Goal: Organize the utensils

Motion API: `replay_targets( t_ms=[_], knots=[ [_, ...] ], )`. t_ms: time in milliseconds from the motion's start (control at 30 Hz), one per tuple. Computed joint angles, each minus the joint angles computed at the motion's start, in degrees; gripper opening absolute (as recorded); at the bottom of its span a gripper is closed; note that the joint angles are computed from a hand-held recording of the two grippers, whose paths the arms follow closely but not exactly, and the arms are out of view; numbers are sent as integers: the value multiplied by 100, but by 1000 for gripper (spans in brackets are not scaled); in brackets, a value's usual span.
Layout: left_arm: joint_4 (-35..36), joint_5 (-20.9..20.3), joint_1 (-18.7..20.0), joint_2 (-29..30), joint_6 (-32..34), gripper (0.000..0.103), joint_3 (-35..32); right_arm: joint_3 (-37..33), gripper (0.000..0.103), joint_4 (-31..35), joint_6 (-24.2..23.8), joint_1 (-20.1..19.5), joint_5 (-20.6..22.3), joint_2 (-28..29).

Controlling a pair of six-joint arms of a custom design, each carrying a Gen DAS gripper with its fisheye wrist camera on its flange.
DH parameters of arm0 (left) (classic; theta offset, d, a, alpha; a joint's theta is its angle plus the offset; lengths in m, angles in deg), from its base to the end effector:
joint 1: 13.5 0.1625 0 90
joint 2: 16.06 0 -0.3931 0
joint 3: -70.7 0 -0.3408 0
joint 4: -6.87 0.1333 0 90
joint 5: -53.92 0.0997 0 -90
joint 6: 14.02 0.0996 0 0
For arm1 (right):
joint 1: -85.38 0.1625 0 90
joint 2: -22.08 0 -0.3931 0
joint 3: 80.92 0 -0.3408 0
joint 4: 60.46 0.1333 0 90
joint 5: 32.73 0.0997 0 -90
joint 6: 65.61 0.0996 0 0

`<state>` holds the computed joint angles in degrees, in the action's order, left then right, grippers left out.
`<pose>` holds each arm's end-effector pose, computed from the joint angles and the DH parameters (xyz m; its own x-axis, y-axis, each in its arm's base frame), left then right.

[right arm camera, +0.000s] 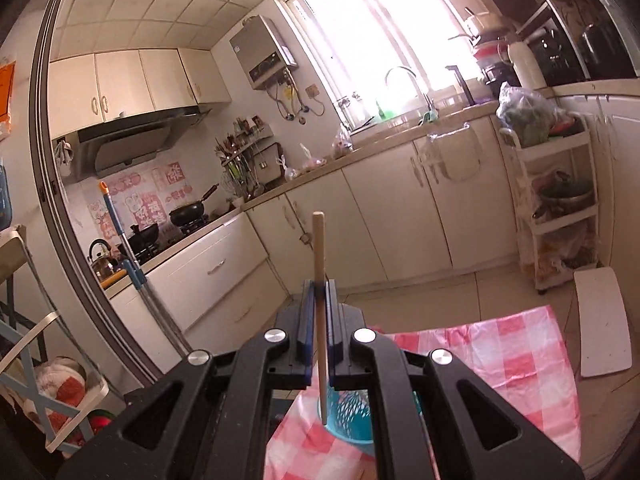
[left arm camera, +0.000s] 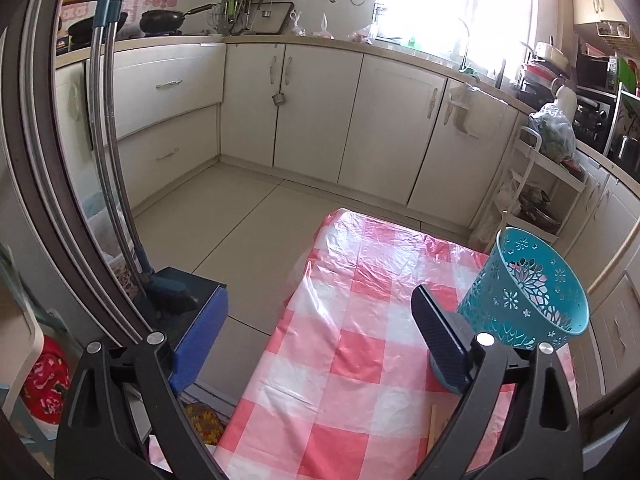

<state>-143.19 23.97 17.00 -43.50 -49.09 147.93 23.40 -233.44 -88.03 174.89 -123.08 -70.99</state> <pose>-0.4709 -0.5322 0.0522 -0.8035 0.0010 -0.5954 0.4718 0.6109 -0.6358 0.1289 -0.4402 0.5520 -0.9253 -0.1063 0.3639 -0.3789 0.2953 -0.8771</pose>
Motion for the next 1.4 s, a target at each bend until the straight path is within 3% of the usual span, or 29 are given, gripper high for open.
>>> replay_targets(
  t_ms=[133, 333, 500, 533, 633, 800, 933, 1400],
  knots=[
    [54, 39, -5, 36, 24, 89, -54, -129, 6, -565, -447, 89, -553, 423],
    [100, 107, -37, 67, 149, 91, -119, -252, 6, -560, -813, -14, -1465, 1035],
    [425, -26, 0, -31, -74, 92, -116, -123, 6, -318, -785, -143, -1880, 1181],
    [456, -47, 2, -58, -125, 92, -95, -78, 9, -350, -764, -151, -1919, 1182],
    [475, -58, -3, -121, -184, 92, -14, 100, 32, -533, -682, -118, -2009, 1098],
    [617, -150, 6, -182, -268, 93, 45, 822, 35, -1632, -887, 11, -2010, 821],
    [715, -242, 26, -209, -356, 93, 42, 1444, 45, -2408, -874, -52, -1999, 475],
    [1009, -469, 57, -172, -444, 94, -67, 2514, 48, -1758, -269, -741, -2391, -102]
  ],
)
